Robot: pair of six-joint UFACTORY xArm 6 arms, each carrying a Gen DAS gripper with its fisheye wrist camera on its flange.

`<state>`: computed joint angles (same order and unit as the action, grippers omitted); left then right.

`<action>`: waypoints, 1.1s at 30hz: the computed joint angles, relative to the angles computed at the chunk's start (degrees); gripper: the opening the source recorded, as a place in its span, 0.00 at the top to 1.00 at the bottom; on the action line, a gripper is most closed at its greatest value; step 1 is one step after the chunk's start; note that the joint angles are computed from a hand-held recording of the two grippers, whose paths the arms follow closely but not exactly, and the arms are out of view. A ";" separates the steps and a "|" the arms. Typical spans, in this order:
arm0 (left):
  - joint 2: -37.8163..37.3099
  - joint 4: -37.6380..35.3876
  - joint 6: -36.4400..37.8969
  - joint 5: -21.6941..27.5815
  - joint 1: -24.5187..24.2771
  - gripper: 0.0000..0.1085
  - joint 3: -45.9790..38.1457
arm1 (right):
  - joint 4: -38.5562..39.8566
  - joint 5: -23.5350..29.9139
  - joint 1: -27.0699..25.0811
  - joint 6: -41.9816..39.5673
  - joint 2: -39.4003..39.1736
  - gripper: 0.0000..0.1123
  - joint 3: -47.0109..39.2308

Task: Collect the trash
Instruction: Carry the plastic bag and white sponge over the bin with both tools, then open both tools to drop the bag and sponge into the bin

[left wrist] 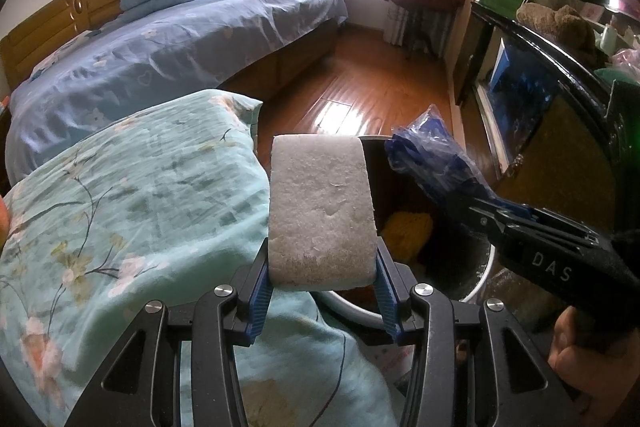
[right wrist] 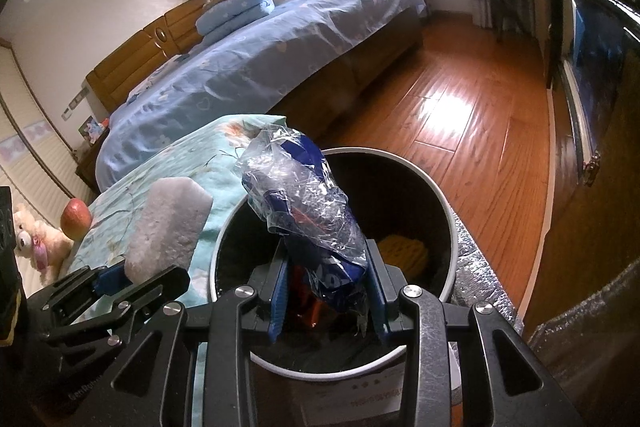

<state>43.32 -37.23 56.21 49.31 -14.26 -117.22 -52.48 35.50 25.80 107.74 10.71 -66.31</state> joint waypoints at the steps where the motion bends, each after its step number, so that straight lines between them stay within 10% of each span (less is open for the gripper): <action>1: 0.20 0.11 -0.21 0.07 -0.08 0.59 -0.33 | 0.13 -0.03 -0.09 -0.30 0.07 0.69 -0.05; 33: 3.17 2.22 -2.98 2.40 -0.94 0.57 -5.19 | 1.85 -3.60 -2.75 -1.22 -0.62 0.66 1.94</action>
